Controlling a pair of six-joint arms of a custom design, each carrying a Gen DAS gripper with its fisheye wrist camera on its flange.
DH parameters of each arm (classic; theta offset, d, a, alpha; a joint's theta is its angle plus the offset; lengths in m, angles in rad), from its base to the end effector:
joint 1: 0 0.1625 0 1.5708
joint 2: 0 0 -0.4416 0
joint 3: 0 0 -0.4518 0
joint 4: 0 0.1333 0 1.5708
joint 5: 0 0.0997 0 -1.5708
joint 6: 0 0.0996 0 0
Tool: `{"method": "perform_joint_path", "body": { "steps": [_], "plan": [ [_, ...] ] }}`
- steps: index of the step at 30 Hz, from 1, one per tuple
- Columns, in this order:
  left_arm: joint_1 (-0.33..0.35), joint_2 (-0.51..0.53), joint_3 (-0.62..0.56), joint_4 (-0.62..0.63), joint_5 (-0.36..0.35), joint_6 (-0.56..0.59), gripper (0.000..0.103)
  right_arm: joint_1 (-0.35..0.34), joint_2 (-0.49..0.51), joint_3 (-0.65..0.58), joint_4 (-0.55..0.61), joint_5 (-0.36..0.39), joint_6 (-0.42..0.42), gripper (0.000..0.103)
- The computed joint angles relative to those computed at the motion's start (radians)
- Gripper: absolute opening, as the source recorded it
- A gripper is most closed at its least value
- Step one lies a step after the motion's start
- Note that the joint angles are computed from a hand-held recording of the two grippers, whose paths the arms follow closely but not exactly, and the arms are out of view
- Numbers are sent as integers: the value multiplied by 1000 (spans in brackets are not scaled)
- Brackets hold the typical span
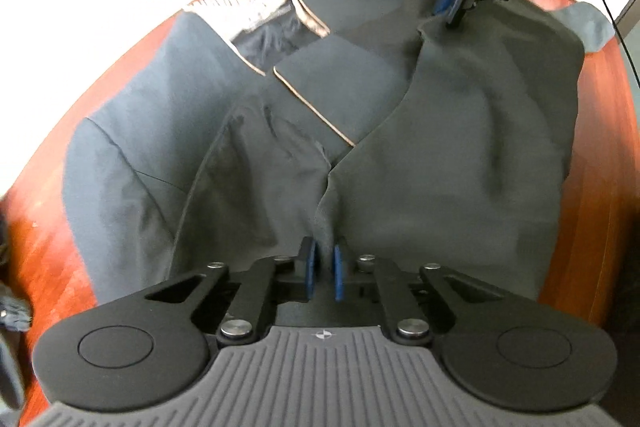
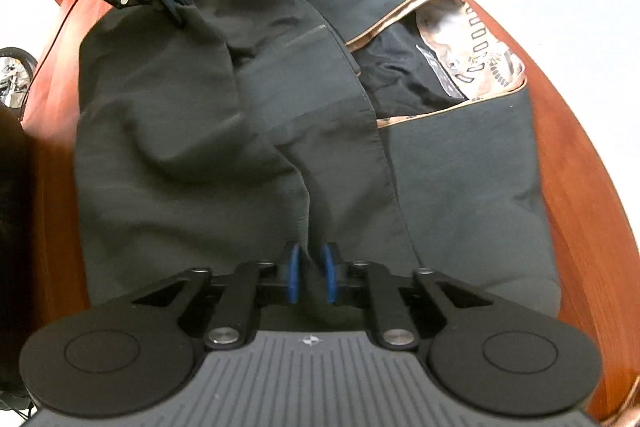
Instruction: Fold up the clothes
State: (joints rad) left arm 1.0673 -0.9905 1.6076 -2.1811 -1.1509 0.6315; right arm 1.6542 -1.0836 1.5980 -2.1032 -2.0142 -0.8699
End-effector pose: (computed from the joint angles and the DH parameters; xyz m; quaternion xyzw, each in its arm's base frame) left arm -0.1901 -0.7055 0.1787 0.5263 0.8243 0.0166 0.2078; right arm 0.1487 -0.6914 0.2423 0.4458 -0.8677 -0.0761 0.2065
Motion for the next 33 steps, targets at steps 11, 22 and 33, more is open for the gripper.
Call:
{"method": "perform_joint_path", "body": {
  "steps": [11, 22, 33],
  "plan": [
    [-59, -74, 140, -419, 87, 8, 3, 62, -103, 136, -323, -71, -64, 4],
    [-34, 116, 15, -455, 233, -23, 4, 41, 7, 124, -471, -184, -75, 4],
    [3, 143, 11, -416, 251, -44, 20, 0, 25, 173, -517, -172, -33, 13]
  ]
}}
